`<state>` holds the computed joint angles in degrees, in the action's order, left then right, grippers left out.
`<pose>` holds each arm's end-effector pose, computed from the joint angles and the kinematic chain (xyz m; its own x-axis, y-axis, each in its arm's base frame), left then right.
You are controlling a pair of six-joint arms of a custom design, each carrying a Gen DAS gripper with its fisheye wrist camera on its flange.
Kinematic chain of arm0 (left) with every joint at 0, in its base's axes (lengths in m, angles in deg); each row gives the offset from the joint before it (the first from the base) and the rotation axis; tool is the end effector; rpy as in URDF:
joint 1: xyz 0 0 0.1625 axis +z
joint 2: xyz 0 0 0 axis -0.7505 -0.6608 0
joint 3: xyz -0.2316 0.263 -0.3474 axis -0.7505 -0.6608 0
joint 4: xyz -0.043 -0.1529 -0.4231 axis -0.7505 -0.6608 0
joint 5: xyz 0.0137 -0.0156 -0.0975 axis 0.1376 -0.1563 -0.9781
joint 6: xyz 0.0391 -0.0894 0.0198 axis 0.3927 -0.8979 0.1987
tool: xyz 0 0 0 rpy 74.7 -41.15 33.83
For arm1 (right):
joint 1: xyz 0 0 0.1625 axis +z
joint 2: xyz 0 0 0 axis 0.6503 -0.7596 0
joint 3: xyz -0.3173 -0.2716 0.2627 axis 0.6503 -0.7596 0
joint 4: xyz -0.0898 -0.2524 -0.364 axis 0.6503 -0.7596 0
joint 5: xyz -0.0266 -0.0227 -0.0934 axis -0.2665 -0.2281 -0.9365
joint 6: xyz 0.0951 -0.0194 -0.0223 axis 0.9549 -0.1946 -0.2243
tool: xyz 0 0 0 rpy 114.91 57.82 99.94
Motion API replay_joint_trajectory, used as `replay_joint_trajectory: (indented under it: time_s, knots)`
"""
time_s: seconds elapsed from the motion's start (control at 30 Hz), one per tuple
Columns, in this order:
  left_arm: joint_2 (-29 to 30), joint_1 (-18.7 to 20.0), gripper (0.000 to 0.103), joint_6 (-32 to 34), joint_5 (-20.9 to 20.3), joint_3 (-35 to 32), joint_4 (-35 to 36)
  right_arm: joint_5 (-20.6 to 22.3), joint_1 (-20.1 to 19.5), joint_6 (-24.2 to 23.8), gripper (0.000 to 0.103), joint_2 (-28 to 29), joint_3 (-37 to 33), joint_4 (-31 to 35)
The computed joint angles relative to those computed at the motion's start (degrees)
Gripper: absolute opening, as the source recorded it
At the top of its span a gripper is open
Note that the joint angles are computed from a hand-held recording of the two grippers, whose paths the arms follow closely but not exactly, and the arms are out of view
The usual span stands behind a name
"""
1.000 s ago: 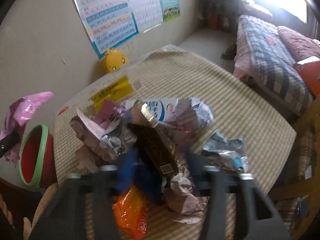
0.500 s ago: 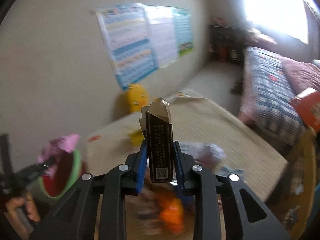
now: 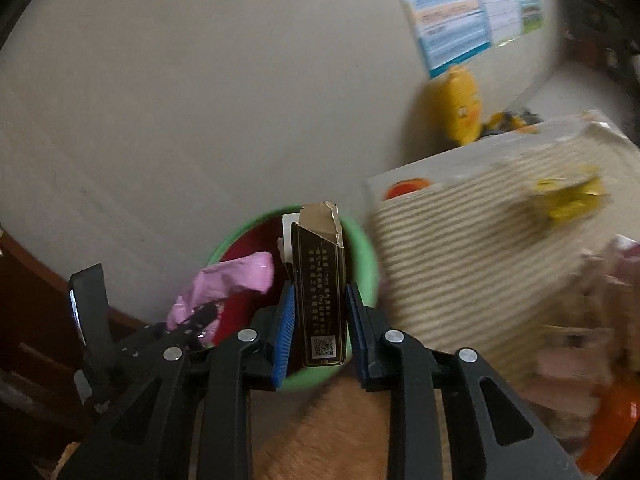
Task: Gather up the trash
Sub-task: 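Carry both items over the red bin and open both tools to drop them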
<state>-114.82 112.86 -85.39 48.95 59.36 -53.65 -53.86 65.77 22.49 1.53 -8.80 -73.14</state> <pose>-0.0464 -0.6124 0.2880 -0.5958 -0.6021 -0.5315 -0.0045 0.6642 -0.7475 0.3519 -0.7491 0.0036 -0.7905 -0.5989 0.1278 -0.6124 0.7755 -0.1534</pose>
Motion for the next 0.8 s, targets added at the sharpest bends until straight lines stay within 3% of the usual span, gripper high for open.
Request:
replay_joint_trajectory:
  time_s: [0.03, 0.07, 0.13, 0.2, 0.57, 0.8]
  knots:
    - [-0.2, 0.0, 0.037, -0.4, 0.1, 0.3, 0.2, 0.1, 0.2, 0.1, 0.028, 0.7, -0.7, 0.3]
    - [-0.3, 0.0, 0.048, -0.4, 0.2, 0.6, -0.6, 0.4, 0.3, 0.4, 0.044, 1.3, -1.4, 0.6]
    - [-0.2, -0.2, 0.061, 0.3, 0.5, 1.1, -2.6, 1.0, 0.4, 1.2, 0.063, 1.4, -0.9, -1.2]
    - [-0.1, -0.3, 0.068, 1.7, 1.0, 1.6, -4.9, 1.4, 0.4, 0.8, 0.063, 0.9, -0.4, -2.1]
    - [2.5, -2.0, 0.068, 7.0, 1.6, -0.1, -8.4, -1.3, 0.0, -2.7, 0.063, -4.7, 5.4, -9.5]
    - [5.3, -4.2, 0.068, 12.5, -0.9, -1.7, -12.3, -7.9, -2.2, -5.4, 0.063, -9.8, 10.7, -17.1]
